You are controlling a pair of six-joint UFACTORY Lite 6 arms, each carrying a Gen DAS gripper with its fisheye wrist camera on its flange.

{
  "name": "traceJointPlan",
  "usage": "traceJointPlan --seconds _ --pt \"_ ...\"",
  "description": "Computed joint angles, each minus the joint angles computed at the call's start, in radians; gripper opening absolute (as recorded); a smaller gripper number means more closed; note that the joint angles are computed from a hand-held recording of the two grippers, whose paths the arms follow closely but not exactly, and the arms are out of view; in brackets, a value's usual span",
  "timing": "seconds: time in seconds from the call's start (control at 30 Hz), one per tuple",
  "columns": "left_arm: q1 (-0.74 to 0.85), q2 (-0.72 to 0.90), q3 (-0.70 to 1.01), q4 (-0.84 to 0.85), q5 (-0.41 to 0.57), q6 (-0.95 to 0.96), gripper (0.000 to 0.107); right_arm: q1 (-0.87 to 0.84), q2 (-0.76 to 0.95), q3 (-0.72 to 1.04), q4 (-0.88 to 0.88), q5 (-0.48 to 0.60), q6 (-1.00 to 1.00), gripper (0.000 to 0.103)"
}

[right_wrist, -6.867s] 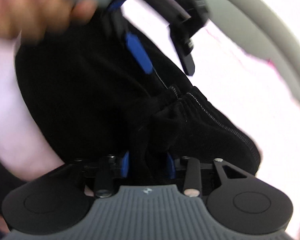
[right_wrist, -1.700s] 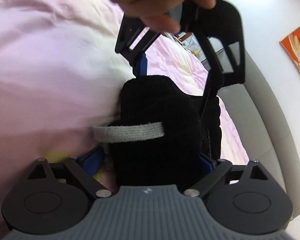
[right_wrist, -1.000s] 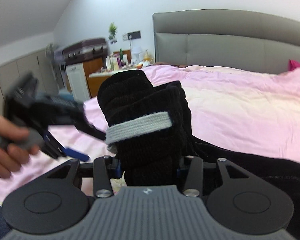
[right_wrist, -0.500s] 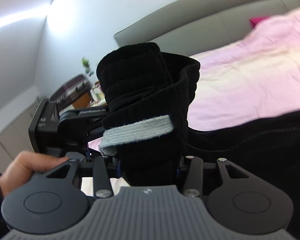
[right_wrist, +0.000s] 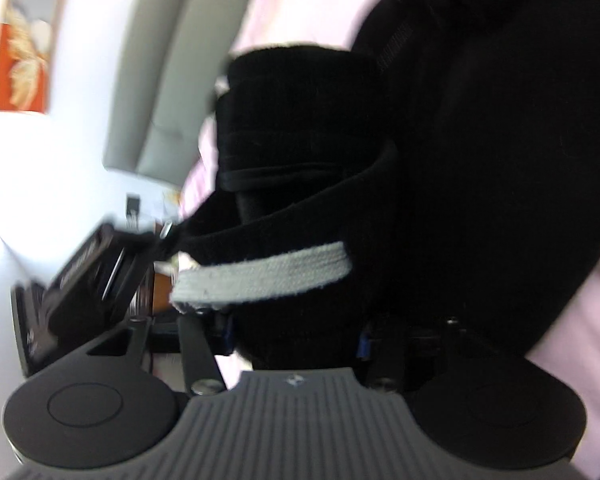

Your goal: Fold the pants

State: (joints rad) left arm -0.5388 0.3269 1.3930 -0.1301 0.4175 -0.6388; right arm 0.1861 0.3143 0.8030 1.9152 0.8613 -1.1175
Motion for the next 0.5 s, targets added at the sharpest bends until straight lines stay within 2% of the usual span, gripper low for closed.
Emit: traceJointPlan --seconds 0.13,0.27,0.4,0.43,0.5 --pt "-0.03 0.01 -0.032 0.111 -0.005 -0.109 0.092 -0.057 -0.088 0.005 -0.25 -0.004 0.154 0.052" --pt "-0.012 -0.035 -0.089 0.055 -0.033 -0.093 0.092 -0.168 -0.186 0.044 -0.504 0.023 0.232 0.056" --pt "0.058 -0.111 -0.134 -0.248 -0.057 0.122 0.089 -0.168 -0.239 0.186 -0.646 -0.075 0.112 0.056" --pt "0.065 -0.128 -0.139 -0.277 -0.054 0.143 0.088 -0.139 -0.231 0.232 -0.671 -0.118 0.099 0.056" --pt "0.063 -0.176 -0.145 -0.21 -0.027 0.097 0.088 -0.06 -0.19 0.334 -0.71 -0.205 0.049 0.056"
